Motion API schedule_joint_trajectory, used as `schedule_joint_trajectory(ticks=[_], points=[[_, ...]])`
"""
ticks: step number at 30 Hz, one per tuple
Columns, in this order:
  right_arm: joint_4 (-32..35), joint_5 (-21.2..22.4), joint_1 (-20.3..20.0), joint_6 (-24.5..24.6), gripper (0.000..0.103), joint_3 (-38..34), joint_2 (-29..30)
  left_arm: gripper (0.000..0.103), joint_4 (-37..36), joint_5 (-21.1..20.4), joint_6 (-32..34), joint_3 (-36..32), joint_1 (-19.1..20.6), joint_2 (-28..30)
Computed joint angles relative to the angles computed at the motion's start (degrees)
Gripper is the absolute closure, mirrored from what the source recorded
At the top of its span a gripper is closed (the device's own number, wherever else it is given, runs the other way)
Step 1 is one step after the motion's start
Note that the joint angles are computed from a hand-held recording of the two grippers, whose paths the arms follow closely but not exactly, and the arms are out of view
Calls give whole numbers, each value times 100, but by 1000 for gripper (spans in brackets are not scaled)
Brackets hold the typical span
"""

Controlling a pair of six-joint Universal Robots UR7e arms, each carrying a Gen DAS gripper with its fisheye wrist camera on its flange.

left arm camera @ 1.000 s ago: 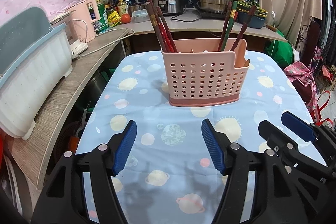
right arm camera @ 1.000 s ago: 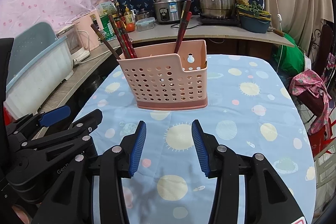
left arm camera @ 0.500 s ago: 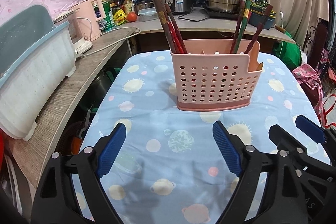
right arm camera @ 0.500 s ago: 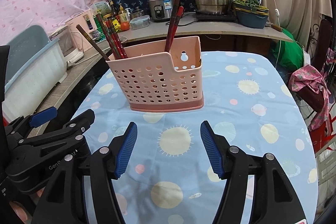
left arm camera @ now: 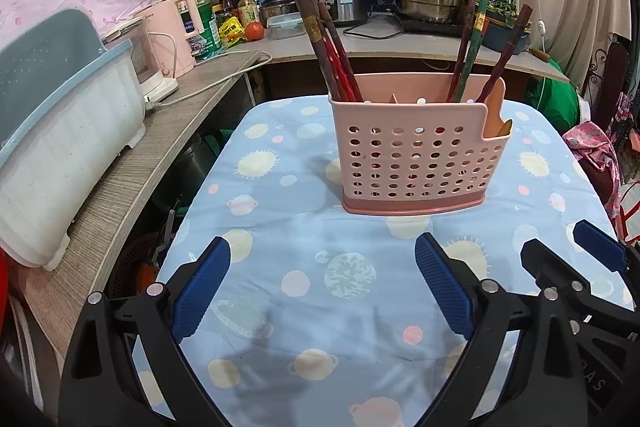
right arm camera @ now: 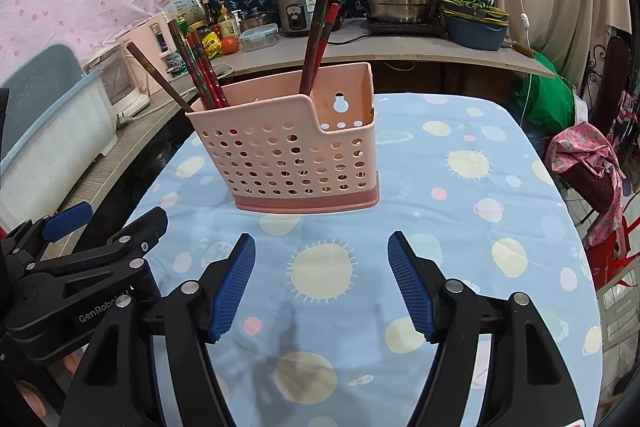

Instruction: Organize utensils

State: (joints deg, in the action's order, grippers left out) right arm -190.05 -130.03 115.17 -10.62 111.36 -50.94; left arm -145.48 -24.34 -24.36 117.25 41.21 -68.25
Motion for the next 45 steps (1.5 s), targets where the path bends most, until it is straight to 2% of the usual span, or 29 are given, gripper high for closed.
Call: schedule_joint_trajectory(ticks=[11, 13, 17, 21, 38, 45], points=[[24, -32, 0, -58, 26, -44, 23, 13, 32, 3, -32, -15, 19, 9], [46, -97, 10, -43, 19, -58, 34, 13, 33, 6, -32, -16, 20, 9], [53, -148, 17, -80, 16, -69, 44, 13, 45, -10, -54, -15, 70, -28], [47, -177, 21, -131, 8, -88, 66, 13, 60, 2, -68, -16, 81, -32], [19, -212, -30, -53, 7, -93, 63, 8, 265, 7, -242, -56, 140, -55], [23, -195, -38, -47, 7, -93, 57, 7, 105, 33, -156, -23, 134, -44]])
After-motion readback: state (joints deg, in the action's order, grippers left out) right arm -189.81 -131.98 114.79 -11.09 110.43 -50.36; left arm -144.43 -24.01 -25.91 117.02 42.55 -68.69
